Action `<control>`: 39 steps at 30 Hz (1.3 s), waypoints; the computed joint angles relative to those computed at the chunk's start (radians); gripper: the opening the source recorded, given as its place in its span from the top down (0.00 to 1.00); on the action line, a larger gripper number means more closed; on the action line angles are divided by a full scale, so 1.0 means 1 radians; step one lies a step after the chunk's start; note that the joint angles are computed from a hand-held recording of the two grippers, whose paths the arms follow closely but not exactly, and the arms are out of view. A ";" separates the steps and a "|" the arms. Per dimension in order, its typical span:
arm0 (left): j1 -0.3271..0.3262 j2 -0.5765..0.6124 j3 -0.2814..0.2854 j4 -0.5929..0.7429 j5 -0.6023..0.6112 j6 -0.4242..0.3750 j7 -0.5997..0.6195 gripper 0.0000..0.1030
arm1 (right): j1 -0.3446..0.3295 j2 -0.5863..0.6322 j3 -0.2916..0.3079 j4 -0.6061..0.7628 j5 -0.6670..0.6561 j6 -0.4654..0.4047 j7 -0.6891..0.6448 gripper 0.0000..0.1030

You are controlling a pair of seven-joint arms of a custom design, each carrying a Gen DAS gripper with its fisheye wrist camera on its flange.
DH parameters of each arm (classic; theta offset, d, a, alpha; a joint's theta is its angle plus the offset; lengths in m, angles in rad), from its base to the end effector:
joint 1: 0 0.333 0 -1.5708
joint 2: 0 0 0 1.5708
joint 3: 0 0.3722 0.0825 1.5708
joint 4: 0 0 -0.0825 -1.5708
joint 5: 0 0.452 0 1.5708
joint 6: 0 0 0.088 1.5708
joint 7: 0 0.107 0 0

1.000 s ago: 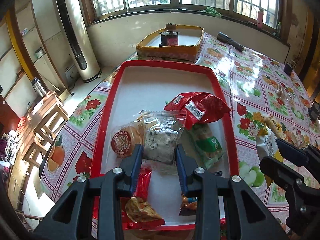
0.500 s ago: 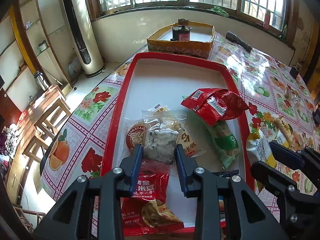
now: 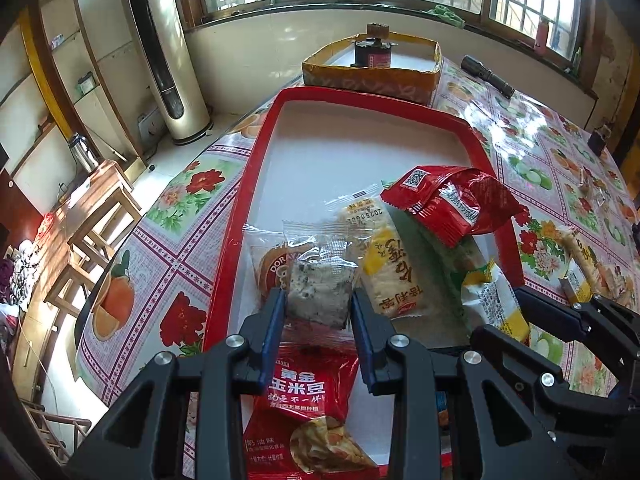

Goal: Organize snacks
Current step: 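Carry both snacks into the red tray and open both tools, then move both tools back over the remaining snacks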

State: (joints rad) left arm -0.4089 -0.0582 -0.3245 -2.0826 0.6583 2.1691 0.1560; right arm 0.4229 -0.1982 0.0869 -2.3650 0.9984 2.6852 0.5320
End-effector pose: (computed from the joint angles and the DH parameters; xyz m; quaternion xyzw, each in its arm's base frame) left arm 0.4670 -0.3925 0.4981 -0.7796 0.5522 -0.1447 0.2575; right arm 0.4918 0.2459 0.4673 -0.8470 0.3696 -0.0453 0.3793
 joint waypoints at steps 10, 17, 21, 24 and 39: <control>0.003 -0.013 0.002 -0.006 -0.003 0.004 -0.015 0.49 | 0.004 0.010 0.007 0.004 -0.021 0.004 0.001 0.59; -0.001 -0.019 -0.007 0.007 0.019 -0.013 -0.029 0.44 | 0.006 -0.030 -0.016 -0.015 0.049 -0.018 -0.048 0.49; -0.007 -0.014 -0.011 0.021 0.029 -0.018 -0.036 0.44 | -0.006 -0.075 -0.037 -0.041 0.086 -0.039 -0.071 0.44; -0.015 -0.003 -0.017 0.041 0.040 -0.025 -0.033 0.44 | -0.021 -0.099 -0.048 -0.060 0.101 -0.037 -0.064 0.43; -0.103 0.154 -0.035 0.230 0.096 0.003 0.063 0.43 | -0.122 -0.241 -0.116 -0.189 0.079 -0.003 -0.010 0.41</control>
